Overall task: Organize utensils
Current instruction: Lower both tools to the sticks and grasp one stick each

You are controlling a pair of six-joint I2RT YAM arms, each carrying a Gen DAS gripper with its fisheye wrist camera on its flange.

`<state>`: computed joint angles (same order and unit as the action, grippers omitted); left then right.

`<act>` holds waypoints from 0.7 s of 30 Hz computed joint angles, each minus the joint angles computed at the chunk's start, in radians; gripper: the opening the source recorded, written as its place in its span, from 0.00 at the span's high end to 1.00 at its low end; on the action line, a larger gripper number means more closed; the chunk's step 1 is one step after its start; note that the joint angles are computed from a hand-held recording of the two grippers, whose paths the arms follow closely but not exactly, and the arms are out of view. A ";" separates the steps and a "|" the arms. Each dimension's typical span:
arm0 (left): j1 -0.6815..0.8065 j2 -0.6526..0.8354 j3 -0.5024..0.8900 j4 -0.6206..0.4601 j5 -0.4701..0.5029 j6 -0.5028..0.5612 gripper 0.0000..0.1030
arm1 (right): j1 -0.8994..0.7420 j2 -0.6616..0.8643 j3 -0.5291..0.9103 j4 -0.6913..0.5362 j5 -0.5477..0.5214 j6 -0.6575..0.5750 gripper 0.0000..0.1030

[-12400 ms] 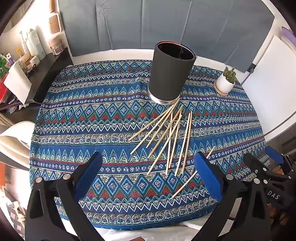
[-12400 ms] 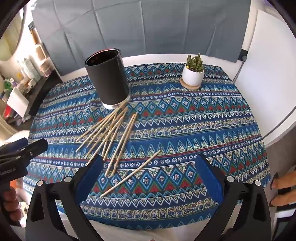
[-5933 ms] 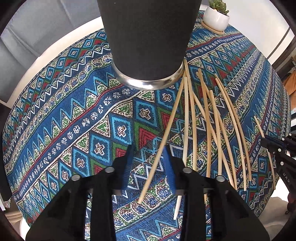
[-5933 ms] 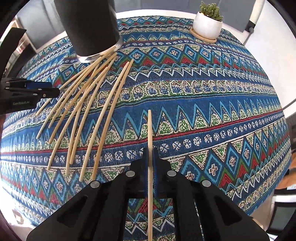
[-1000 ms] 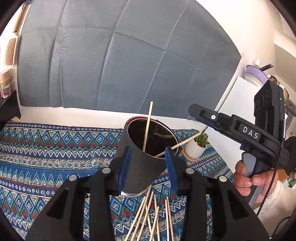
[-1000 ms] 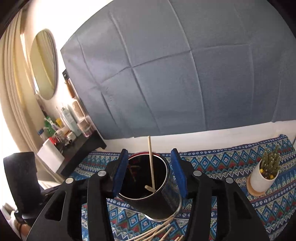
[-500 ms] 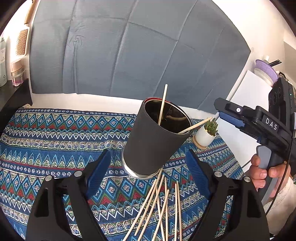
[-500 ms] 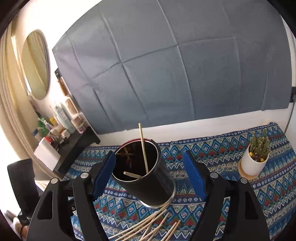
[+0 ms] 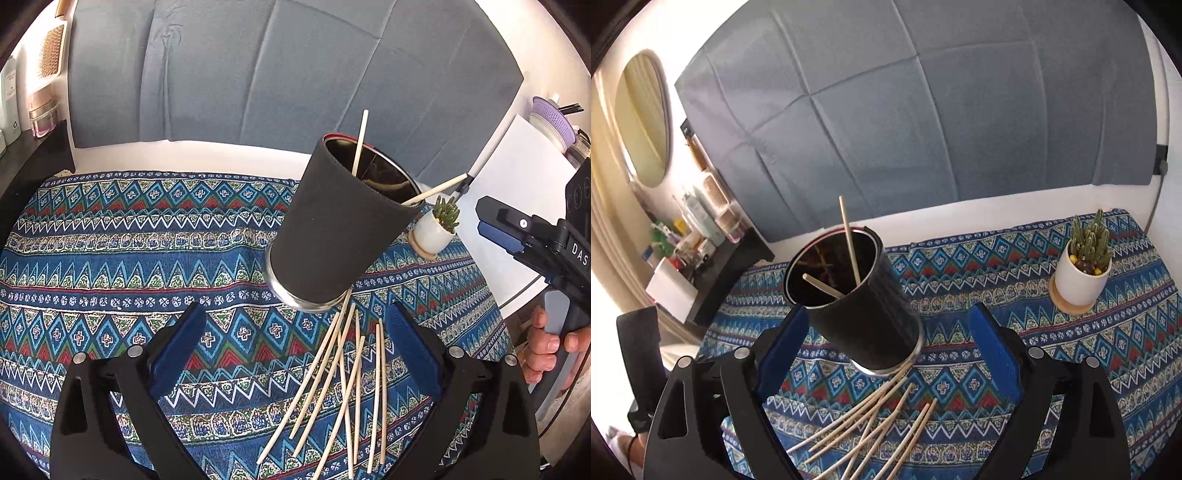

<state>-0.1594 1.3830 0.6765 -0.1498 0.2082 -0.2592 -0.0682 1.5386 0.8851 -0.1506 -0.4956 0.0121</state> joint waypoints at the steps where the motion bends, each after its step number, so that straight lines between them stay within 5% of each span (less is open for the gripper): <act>1: 0.000 0.003 -0.004 0.000 -0.002 0.004 0.06 | 0.000 0.002 -0.003 -0.005 0.001 -0.002 0.18; 21: -0.023 0.203 0.059 -0.130 0.013 0.076 0.06 | 0.038 0.139 -0.063 -0.098 0.176 -0.100 0.12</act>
<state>-0.1822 1.5858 0.7357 -0.2793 0.2215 -0.1830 -0.0302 1.6776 0.8216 -0.2481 -0.3196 -0.0880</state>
